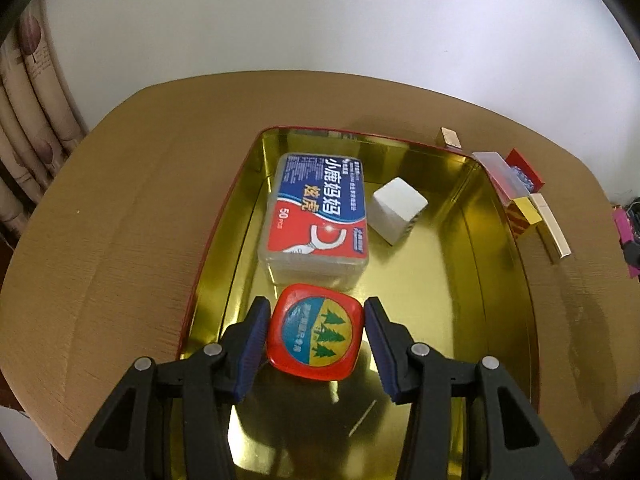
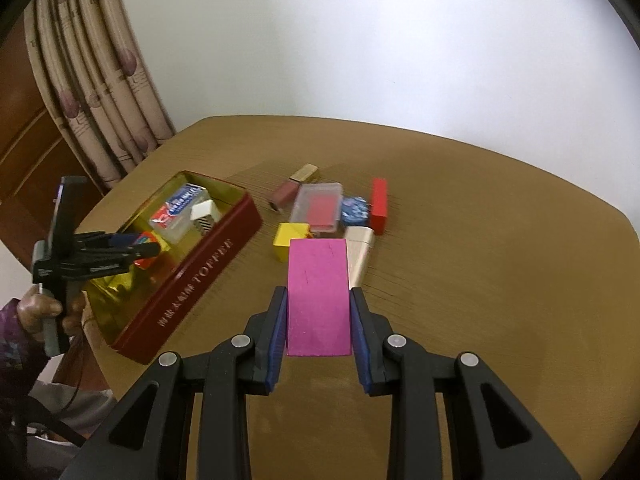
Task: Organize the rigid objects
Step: 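Place the tape measure in the tin and open the left tool, then lower the pink block into the tin and open the right tool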
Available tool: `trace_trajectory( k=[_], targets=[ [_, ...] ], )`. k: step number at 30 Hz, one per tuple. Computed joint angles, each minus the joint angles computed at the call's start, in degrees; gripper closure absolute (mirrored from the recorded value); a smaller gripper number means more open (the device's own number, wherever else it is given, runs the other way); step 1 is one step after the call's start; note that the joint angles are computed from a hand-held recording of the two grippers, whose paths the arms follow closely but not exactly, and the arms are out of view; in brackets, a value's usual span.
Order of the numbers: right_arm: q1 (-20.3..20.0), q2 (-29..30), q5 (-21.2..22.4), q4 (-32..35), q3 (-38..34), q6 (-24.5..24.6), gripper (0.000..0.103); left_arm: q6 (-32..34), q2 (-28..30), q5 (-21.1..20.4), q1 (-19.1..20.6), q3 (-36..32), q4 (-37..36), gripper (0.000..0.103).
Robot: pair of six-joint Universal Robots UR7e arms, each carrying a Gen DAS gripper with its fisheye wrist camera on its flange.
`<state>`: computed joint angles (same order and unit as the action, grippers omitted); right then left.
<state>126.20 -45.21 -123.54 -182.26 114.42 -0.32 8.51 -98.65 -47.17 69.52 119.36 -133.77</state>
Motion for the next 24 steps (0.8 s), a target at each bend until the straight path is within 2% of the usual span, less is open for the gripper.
trace_trajectory(
  k=[7,15,19,24],
  targets=[
    [1.63,1.73,2.19,1.19,-3.01,-0.72,0.076,1.68,0.5,0.98,-0.43,1.09,-2.06,0.054],
    [3.65,6.91,6.79,4.29,-10.37,-2.48,0.076,-2.1,-2.0,-2.48,-1.08,-0.24,2.17,0.053],
    [4.12,10.59,9.38,6.76,-14.96,-3.43,0.076,-5.27,-7.21,-2.54,-3.43,1.24,4.74,0.053],
    [4.0,16.01,11.46,11.5,-21.84,-4.44,0.076,-9.53,-14.65,1.58,-8.89,4.95,7.34,0.053]
  ],
)
